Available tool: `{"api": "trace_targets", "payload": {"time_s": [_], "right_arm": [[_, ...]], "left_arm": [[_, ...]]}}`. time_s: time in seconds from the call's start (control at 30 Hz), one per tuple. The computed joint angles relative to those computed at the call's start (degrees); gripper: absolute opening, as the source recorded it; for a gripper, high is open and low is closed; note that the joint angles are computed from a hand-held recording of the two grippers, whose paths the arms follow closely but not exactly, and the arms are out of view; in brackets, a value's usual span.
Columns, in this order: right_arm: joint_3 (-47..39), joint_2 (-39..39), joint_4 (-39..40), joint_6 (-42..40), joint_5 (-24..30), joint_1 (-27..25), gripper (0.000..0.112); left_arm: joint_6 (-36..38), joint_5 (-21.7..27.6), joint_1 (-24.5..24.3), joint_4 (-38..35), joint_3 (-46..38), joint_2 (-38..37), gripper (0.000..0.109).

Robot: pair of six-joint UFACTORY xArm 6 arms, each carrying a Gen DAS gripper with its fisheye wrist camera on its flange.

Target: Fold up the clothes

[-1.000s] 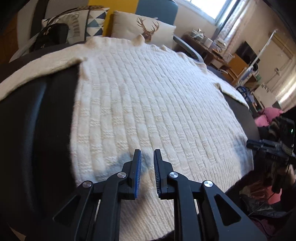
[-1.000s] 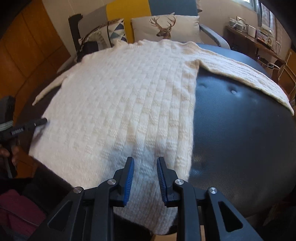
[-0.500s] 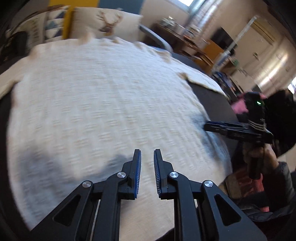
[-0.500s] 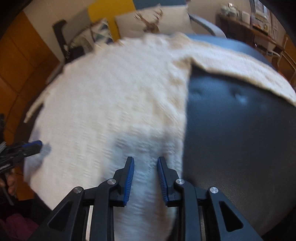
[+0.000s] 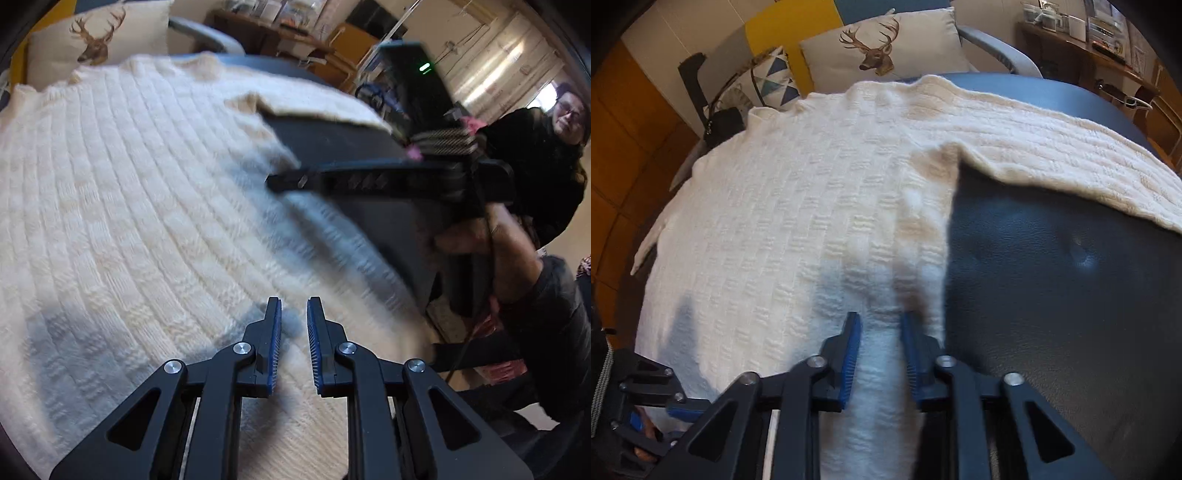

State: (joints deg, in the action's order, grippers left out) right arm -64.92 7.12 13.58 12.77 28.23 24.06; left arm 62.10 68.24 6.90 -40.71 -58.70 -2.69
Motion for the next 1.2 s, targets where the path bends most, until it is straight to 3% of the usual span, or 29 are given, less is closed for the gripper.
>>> {"api": "trace_targets", "payload": {"time_s": [0.17,0.37,0.43,0.57,0.63,0.73,0.83,1.0,1.2], "right_arm": [[-4.0,1.5,1.3,-3.5,1.1,-1.1,0.021],[-19.0,13.2,6.8,-9.0,3.5,-4.2,0.021],[-22.4,16.4,1.9,-5.3,6.8,-5.0,0.018],[-21.2,15.9,-2.7,-3.7,5.2,-5.5,0.008],[-21.7,15.7,-1.3,-5.1,6.4,-5.5,0.013],[-22.7,14.9,-0.6,-7.2,6.7,-5.1,0.020],[-27.7,17.2,2.1,-8.4,4.8,-5.4,0.020],[-42.6,27.4,-6.6,-1.0,8.6,-7.2,0.022],[-55.4,36.2,-13.8,1.4,15.7,-7.7,0.022]], "left_arm": [[-0.5,3.6,0.7,-3.0,-5.0,3.7,0.016],[-2.7,3.1,-3.0,-4.3,-9.5,7.5,0.018],[-3.1,3.3,-4.2,-1.3,-9.0,7.9,0.018],[-1.1,2.5,-3.8,-2.2,-6.7,7.0,0.018],[-2.2,5.2,-2.8,-3.1,-9.5,8.7,0.018],[-1.6,4.2,-1.5,-6.0,-13.4,10.8,0.018],[-3.3,0.0,-1.2,-7.2,-20.4,15.5,0.019],[-11.1,-8.0,-2.0,-5.6,-35.4,27.2,0.019],[-23.9,-9.4,-3.0,0.5,-55.8,42.4,0.019]]}}
